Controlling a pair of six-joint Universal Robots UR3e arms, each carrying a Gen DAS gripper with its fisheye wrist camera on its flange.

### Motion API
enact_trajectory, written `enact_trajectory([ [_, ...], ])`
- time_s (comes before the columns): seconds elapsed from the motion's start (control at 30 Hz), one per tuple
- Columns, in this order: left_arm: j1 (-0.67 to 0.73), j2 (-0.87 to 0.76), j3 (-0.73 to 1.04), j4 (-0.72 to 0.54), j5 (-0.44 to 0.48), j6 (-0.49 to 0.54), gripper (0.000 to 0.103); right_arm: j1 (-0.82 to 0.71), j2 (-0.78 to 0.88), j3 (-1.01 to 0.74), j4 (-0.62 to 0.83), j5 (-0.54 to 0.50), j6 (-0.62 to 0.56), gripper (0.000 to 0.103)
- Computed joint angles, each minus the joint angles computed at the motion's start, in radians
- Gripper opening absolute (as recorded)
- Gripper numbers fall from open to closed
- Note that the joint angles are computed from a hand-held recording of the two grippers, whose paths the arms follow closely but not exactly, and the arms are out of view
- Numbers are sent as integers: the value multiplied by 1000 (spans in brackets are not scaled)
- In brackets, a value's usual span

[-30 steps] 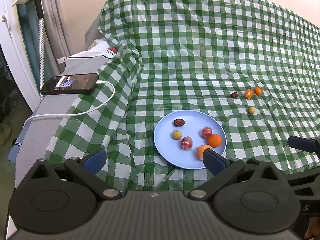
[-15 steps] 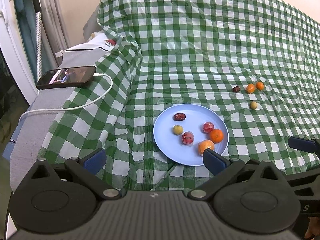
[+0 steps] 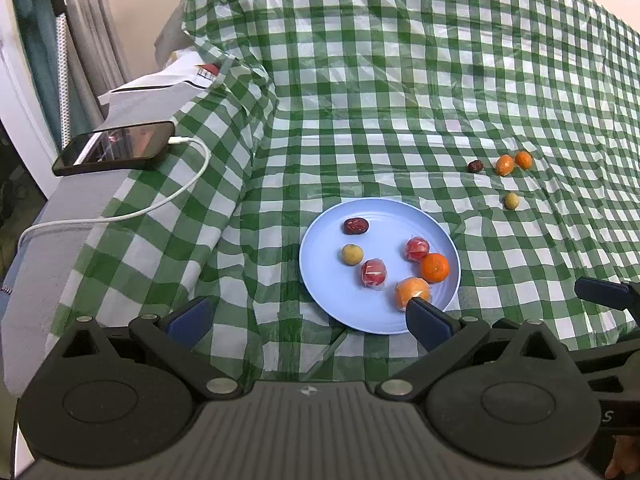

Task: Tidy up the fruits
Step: 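Hold both grippers open above the plate, then move toward the remaining fruits, then grasp an orange with the left gripper while the right grasps another orange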

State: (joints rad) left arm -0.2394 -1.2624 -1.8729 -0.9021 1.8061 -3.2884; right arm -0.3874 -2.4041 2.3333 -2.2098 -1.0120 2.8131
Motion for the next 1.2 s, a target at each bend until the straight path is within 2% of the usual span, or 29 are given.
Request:
enact_trajectory([
  [0.4,-12,-192,122,39,-28,7,103,-28,156,27,-182,-60,62,102],
  [0.63,-57,-359,304,1,-23,8,103,-113,245,43,-293,-65,52,102],
  [0.83,-102,-561,498,53,-26,34,103,-159,421,39,-511,-100,49,102],
  [0.97,-129,-772,759,11,-41,70,103,-173,626,-9,-708,-127,40,102],
  [1.1,-145,-1045,1164,-134,-79,109,103,-180,881,-120,-896,-143,15,101],
  [1.2,-154,-1282,1478,-167,-114,162,103,-166,1070,-262,-958,-156,-7,95],
])
